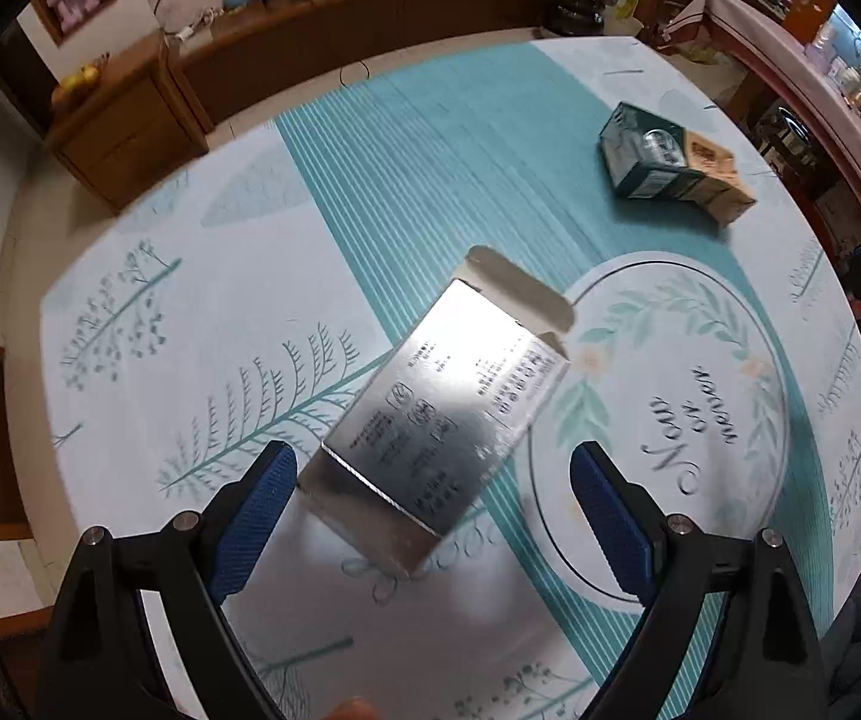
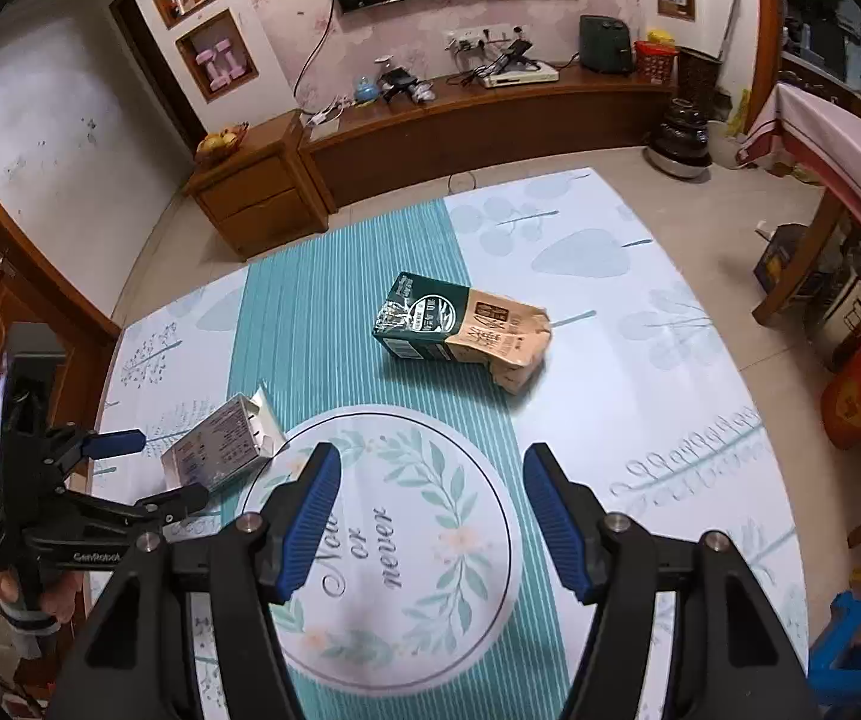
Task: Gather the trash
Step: 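Grasp the silver box with the left tool while the right tool grasps the green-brown carton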
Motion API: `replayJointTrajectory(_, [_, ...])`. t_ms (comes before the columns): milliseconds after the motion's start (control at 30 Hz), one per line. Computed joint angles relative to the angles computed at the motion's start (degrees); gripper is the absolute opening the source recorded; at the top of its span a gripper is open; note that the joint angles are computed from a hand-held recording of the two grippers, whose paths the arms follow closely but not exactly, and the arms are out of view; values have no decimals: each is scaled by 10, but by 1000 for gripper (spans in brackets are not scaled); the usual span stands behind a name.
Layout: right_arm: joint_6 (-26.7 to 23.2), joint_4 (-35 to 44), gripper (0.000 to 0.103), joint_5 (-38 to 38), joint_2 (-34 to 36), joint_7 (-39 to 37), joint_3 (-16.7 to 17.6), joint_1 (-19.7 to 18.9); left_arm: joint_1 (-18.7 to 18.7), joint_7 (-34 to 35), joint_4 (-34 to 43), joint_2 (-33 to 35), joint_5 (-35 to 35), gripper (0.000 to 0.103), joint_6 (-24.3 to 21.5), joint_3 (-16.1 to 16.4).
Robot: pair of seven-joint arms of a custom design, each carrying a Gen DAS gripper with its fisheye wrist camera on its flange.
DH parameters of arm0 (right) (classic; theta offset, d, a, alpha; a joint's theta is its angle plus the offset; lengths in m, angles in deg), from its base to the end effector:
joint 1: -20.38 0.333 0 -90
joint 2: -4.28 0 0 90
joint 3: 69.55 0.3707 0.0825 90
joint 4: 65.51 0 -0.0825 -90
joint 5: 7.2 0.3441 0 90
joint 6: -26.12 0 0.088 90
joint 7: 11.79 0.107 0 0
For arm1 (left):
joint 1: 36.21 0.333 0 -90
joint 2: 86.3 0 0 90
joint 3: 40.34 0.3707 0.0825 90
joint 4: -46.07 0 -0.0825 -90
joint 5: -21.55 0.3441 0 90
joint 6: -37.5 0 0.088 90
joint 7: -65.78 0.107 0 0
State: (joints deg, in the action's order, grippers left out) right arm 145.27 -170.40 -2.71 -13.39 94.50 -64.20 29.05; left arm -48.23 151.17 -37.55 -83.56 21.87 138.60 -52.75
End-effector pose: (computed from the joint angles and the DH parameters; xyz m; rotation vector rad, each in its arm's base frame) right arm 0.4212 0.1199 0.7654 -1.7997 1.9007 -0.3153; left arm 0.5028 -0.2233 0.7230 -1.7236 2.4502 -0.3389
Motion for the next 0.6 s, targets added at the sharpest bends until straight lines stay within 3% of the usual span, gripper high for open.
replayJointTrajectory(333, [4,-9,63,14,22,-36,-9,8,-4,29,-7,30,10,92,8,-5])
replayJointTrajectory(600, [3,-15,64,24,19,-66,-15,8,-9,9,2,61,24,92,18,-6])
